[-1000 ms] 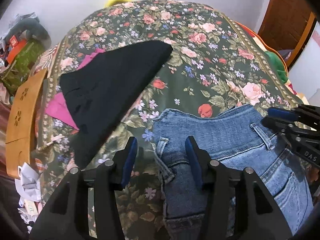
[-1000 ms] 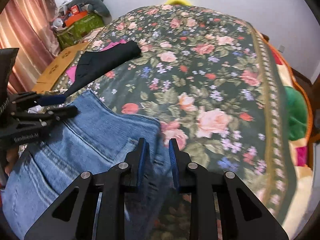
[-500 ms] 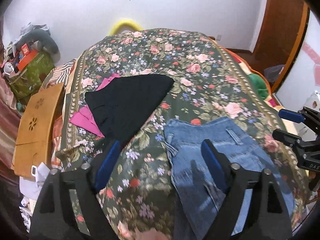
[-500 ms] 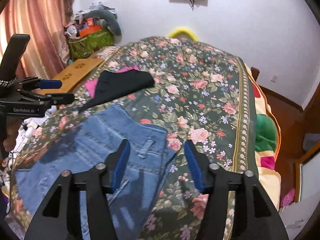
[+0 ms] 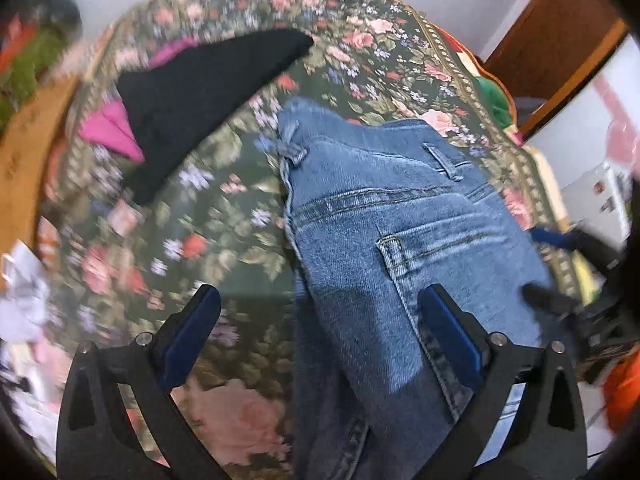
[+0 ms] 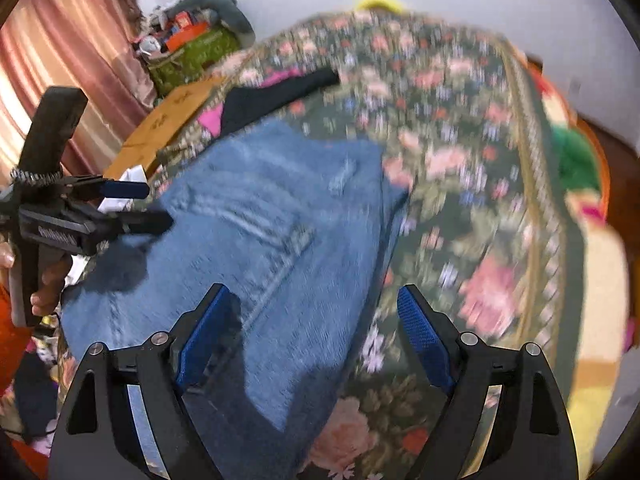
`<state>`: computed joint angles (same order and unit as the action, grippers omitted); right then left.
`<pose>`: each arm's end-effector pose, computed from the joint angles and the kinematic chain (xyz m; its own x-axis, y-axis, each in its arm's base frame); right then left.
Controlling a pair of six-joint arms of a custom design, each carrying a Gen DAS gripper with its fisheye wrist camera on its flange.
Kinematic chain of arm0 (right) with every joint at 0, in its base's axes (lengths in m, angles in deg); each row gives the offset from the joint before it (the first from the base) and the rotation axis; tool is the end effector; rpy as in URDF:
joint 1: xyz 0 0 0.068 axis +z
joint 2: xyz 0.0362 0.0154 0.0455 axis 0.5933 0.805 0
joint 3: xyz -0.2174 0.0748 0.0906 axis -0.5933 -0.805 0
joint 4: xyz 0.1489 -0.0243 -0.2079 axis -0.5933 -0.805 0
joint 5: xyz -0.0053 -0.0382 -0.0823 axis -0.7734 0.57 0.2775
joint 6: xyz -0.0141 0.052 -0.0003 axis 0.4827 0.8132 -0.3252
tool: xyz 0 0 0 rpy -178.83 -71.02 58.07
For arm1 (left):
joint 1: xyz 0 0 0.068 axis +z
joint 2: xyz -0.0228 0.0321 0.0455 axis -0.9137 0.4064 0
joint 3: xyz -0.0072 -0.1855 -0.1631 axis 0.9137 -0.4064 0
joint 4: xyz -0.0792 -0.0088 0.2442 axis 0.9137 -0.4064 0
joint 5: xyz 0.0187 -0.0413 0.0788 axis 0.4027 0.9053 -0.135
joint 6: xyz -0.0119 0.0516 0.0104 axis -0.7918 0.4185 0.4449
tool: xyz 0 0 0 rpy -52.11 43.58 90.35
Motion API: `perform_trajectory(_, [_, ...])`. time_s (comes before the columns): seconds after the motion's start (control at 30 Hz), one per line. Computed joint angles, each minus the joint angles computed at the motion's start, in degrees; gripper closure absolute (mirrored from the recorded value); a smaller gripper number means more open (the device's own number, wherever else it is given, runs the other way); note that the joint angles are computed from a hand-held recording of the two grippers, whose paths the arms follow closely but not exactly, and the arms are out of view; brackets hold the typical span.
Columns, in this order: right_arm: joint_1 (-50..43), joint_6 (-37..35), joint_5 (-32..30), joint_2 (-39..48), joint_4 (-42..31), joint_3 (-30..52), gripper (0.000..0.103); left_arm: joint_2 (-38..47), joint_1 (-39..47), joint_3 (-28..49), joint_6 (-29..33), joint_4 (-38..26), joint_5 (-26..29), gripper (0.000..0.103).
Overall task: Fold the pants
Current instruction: 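Lift the folded jeans off the bed with both tools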
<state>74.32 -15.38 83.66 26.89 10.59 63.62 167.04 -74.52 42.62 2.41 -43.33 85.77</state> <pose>0.1262 0.0879 0.1144 -0.7841 0.4341 -0.4435 0.3051 0.8919 0.3338 0.3778 -0.0702 0.0996 -0.5929 0.7385 -0.3211 0.8052 0.5511 -0.2191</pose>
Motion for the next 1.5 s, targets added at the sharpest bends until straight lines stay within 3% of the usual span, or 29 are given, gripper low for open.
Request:
perform_trajectory(0.13, [-7.1,-1.4,-9.5,-3.9,6.9,-6.0,0.02,6.1,-0.9,8.0,-0.4,-6.5,0.2,0.001])
perform_trajectory(0.27, [-15.4,-3.6,-19.1,2.2,20.5,-9.9,0.017,12.7,-2.3,15.9,-0.8,-13.4,0.0,0.001])
perform_trajectory(0.4, [-19.0,-5.5,-23.0,9.0,28.1,-9.7,0.018,16.5,-3.5,21.1,-1.1,-17.1,0.5,0.001])
perform_trajectory(0.5, [-22.8,-6.3,-27.1,12.1,32.9,-10.4,0.036,18.3,-4.1,23.5,-0.7,-18.6,2.6,0.01])
perform_trajectory(0.53, [-23.2,-6.0,-27.5,12.1,33.1,-10.5,0.045,19.4,-3.8,24.8,-0.6,-19.8,4.2,0.019])
perform_trajectory(0.67, [-26.5,-6.0,-31.4,15.1,36.3,-10.5,0.06,22.4,-3.7,28.9,-1.3,-23.3,6.6,0.033])
perform_trajectory(0.77, [-25.2,-7.1,-29.4,11.3,30.9,-9.0,0.073,20.1,-3.6,26.3,-0.9,-21.7,6.4,0.041])
perform_trajectory(0.87, [-22.2,-7.9,-25.1,8.7,25.6,-6.5,0.078,17.5,-3.5,24.1,-0.9,-20.0,6.4,0.05])
perform_trajectory(1.2, [-15.7,-15.1,-12.6,5.6,13.1,6.1,0.081,3.3,-0.2,15.5,2.9,-14.2,11.4,0.061])
perform_trajectory(1.4, [-16.6,-22.5,-8.4,11.4,12.6,17.8,0.081,0.5,3.0,21.7,2.4,-14.0,16.6,0.062])
perform_trajectory(1.5, [-18.4,-25.7,-7.9,16.2,13.9,23.7,0.081,4.7,3.4,32.4,-1.3,-16.3,18.6,0.062])
